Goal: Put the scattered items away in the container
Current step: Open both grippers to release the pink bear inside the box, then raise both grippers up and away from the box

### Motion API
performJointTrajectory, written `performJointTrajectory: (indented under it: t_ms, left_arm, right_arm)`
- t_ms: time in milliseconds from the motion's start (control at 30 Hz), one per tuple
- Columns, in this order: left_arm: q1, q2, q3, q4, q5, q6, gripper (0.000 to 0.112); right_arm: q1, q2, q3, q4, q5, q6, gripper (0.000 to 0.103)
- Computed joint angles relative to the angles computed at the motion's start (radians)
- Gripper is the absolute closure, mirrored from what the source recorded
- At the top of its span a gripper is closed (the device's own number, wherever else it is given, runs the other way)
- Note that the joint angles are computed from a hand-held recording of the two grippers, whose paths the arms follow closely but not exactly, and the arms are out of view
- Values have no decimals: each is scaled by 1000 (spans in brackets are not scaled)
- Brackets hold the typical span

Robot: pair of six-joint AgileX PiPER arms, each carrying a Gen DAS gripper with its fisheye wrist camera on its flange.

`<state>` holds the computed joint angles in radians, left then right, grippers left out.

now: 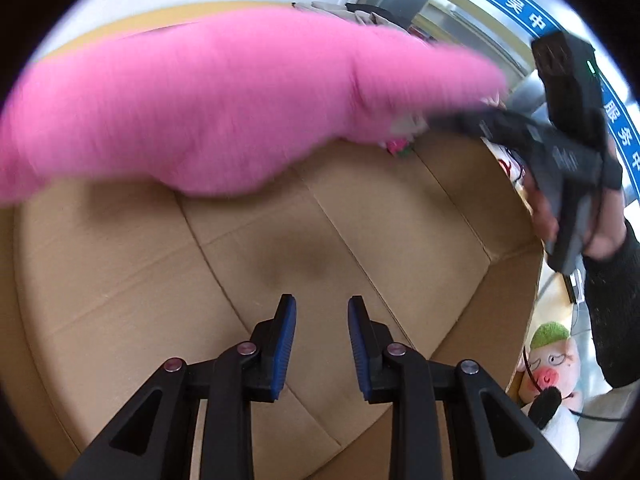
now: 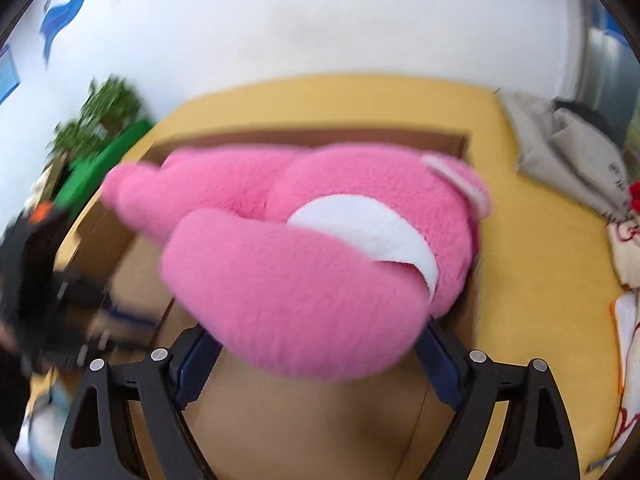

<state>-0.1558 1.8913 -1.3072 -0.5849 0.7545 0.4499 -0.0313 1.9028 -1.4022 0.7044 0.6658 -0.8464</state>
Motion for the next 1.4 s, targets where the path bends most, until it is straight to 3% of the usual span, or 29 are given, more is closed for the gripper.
performJointTrajectory:
  t_ms: [167, 300, 367, 533, 600, 700, 833, 967, 1200, 1400]
  left_arm:
    - [-13, 3, -15, 27, -9, -30, 86]
    - [-17, -48, -3, 95, -55, -109, 86]
    - [-5, -98, 20, 107, -70, -122, 86]
    - [-28, -288, 98, 335, -118, -360, 85]
    - [-62, -370, 135, 494, -118, -525, 72]
    - [-139, -497, 211, 729, -96, -787, 57]
    - [-262, -628, 309, 949, -51, -1057, 51]
    - [-381, -760, 422, 1112, 30, -1271, 50]
    - [-487, -924, 558, 1185, 134, -1452, 50]
    - [-668, -1016, 617, 1283, 231, -1679, 50]
  right_arm:
    - [48, -69, 110, -14, -95, -17, 9]
    - [12, -174, 189, 51, -65, -98, 0]
    - [-4, -232, 237, 62, -52, -133, 0]
    - [-6, -296, 335, -80, -7, -124, 0]
    - [5, -321, 391, -124, -10, -131, 0]
    - [14, -348, 460, -192, 4, -92, 0]
    - [-65, -352, 503, -112, 55, -123, 2]
    - [-80, -400, 559, -116, 53, -114, 2]
    - [-73, -565, 642, -89, 27, -108, 2]
    - [-62, -833, 693, -127, 12, -66, 0]
